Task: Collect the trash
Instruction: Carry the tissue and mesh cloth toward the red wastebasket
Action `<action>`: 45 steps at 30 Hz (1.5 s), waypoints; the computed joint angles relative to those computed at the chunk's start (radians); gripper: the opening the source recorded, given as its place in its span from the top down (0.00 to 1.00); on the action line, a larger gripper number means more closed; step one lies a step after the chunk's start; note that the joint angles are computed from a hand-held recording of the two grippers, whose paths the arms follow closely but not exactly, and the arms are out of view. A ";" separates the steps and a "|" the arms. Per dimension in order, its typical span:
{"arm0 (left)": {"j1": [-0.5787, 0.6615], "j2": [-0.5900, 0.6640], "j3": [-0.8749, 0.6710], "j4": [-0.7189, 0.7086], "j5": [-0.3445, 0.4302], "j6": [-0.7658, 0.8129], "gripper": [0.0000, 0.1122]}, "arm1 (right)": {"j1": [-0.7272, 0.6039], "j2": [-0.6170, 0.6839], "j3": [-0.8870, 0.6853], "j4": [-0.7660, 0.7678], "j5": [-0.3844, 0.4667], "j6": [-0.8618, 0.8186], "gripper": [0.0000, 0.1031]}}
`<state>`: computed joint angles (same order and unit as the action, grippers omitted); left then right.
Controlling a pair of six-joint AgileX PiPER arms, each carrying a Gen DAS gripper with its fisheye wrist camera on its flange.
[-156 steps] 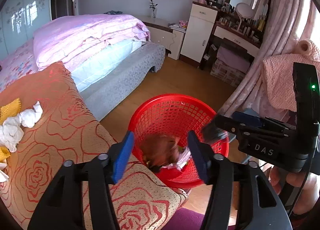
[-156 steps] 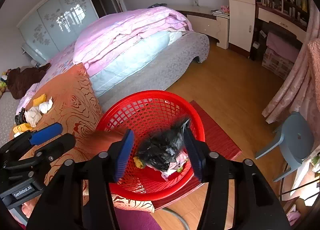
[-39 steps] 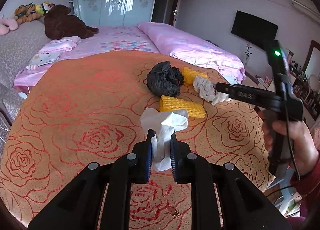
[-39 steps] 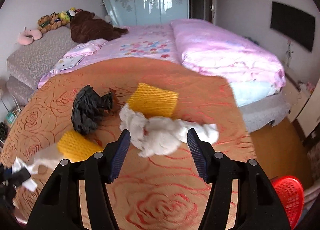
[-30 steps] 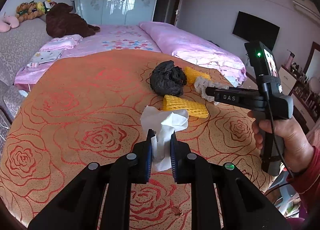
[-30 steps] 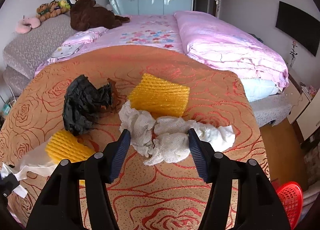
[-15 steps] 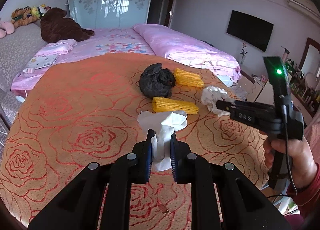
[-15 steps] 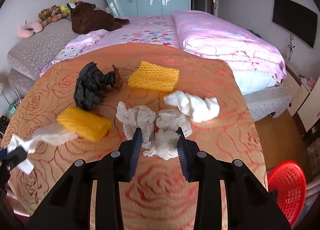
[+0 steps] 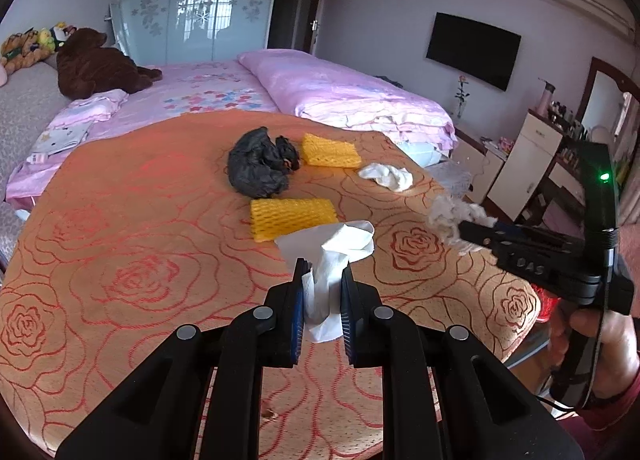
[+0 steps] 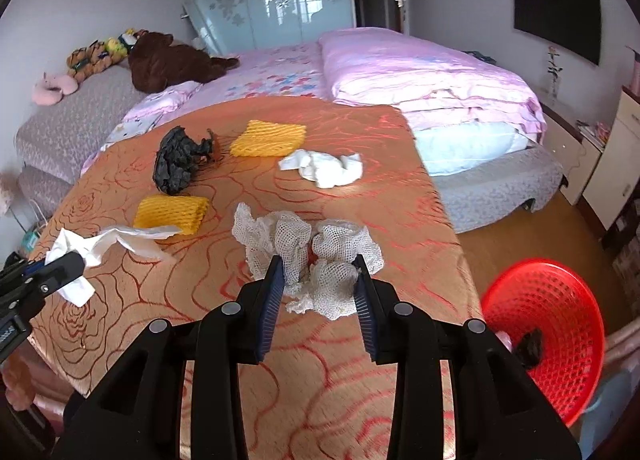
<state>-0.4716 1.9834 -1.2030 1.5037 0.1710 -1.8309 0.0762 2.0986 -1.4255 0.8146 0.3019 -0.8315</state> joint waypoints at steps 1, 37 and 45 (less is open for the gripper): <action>-0.005 0.006 -0.007 -0.031 0.003 0.031 0.87 | -0.006 -0.009 0.016 0.028 -0.006 -0.030 0.67; -0.099 0.115 -0.351 -0.672 0.129 0.753 0.87 | -0.143 -0.108 0.106 0.408 0.008 -0.357 0.67; -0.116 0.164 -0.450 -0.765 0.161 0.867 0.87 | -0.180 -0.138 0.111 0.413 0.003 -0.364 0.67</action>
